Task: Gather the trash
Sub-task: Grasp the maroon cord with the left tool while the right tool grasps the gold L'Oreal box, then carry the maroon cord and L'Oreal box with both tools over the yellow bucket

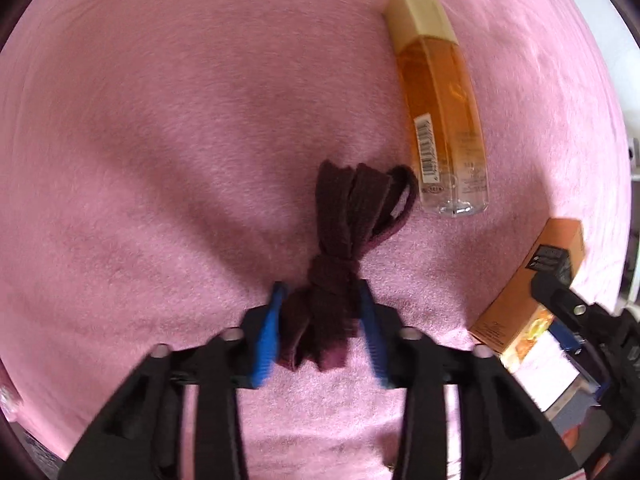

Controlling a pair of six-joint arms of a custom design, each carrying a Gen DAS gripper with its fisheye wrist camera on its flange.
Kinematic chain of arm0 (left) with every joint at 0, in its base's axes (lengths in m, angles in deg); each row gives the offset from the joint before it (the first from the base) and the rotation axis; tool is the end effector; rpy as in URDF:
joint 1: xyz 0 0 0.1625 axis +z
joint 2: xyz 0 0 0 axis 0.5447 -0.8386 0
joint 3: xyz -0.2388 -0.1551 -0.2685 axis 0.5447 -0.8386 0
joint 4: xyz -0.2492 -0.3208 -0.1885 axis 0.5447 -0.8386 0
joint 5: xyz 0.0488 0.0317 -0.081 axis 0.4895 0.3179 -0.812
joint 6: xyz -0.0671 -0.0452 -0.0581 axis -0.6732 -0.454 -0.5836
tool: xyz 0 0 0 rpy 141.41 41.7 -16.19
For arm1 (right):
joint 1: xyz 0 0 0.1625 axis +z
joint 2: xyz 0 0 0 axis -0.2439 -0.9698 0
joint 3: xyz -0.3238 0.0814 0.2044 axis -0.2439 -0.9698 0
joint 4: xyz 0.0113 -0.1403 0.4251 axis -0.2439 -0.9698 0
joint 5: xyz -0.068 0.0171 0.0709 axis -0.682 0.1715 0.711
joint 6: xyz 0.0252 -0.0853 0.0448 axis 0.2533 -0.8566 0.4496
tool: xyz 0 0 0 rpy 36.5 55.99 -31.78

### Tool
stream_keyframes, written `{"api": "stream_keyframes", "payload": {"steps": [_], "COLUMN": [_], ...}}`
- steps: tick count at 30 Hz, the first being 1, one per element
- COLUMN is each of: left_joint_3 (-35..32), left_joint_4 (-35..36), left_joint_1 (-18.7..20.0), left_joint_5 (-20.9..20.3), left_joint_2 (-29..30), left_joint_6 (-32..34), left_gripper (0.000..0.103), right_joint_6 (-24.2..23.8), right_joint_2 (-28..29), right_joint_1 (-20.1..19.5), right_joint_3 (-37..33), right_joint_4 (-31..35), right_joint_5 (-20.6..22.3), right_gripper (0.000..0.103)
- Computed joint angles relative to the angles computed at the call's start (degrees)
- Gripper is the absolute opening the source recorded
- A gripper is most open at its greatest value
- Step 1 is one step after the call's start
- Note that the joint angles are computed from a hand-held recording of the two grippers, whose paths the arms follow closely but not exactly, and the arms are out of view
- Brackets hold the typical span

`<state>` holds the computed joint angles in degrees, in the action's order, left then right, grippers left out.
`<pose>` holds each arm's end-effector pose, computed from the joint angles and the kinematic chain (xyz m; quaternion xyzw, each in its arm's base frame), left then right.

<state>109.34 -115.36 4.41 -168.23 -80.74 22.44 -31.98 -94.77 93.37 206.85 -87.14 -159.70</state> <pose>-0.3631 -0.4694 -0.0876 0.1898 0.9196 0.1820 0.2918 0.0256 -0.3133 0.3141 -0.4679 -0.8290 0.2342 0.1977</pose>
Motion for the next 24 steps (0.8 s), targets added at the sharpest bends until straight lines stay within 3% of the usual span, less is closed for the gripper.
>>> {"api": "stream_keyframes", "payload": {"steps": [2, 3, 7, 14, 18, 24], "left_joint_3": [0.57, 0.79, 2.59, 8.19, 12.18, 17.35], "left_joint_4": [-0.83, -1.04, -2.09, -2.95, -3.15, -1.51], "left_joint_1": [0.97, 1.13, 1.81, 0.14, -1.93, -6.86], "left_joint_5": [-1.79, -2.07, -3.09, -6.38, -9.10, -12.88], "left_joint_2": [-1.01, -1.27, -3.31, -9.55, -14.39, -22.73], "left_joint_6": [-1.11, -1.41, -1.73, -2.26, -2.73, -2.52], "left_gripper": [0.021, 0.020, 0.020, 0.020, 0.020, 0.020], "right_joint_6": [0.99, 1.20, 0.96, 1.12, 4.50, 16.82], "right_joint_2": [2.63, 3.27, 4.32, -0.87, -4.96, -8.68], "right_joint_1": [0.97, 1.03, 2.10, 6.63, 11.44, 26.11], "right_joint_3": [-0.87, -1.12, -1.23, 0.80, 1.47, -0.10], "right_joint_4": [0.54, 0.99, 0.51, 2.15, 5.79, 18.13], "right_joint_5": [-1.60, -1.70, -1.88, -1.63, -1.22, -5.38], "right_gripper": [0.062, 0.049, 0.037, 0.035, 0.035, 0.035]}}
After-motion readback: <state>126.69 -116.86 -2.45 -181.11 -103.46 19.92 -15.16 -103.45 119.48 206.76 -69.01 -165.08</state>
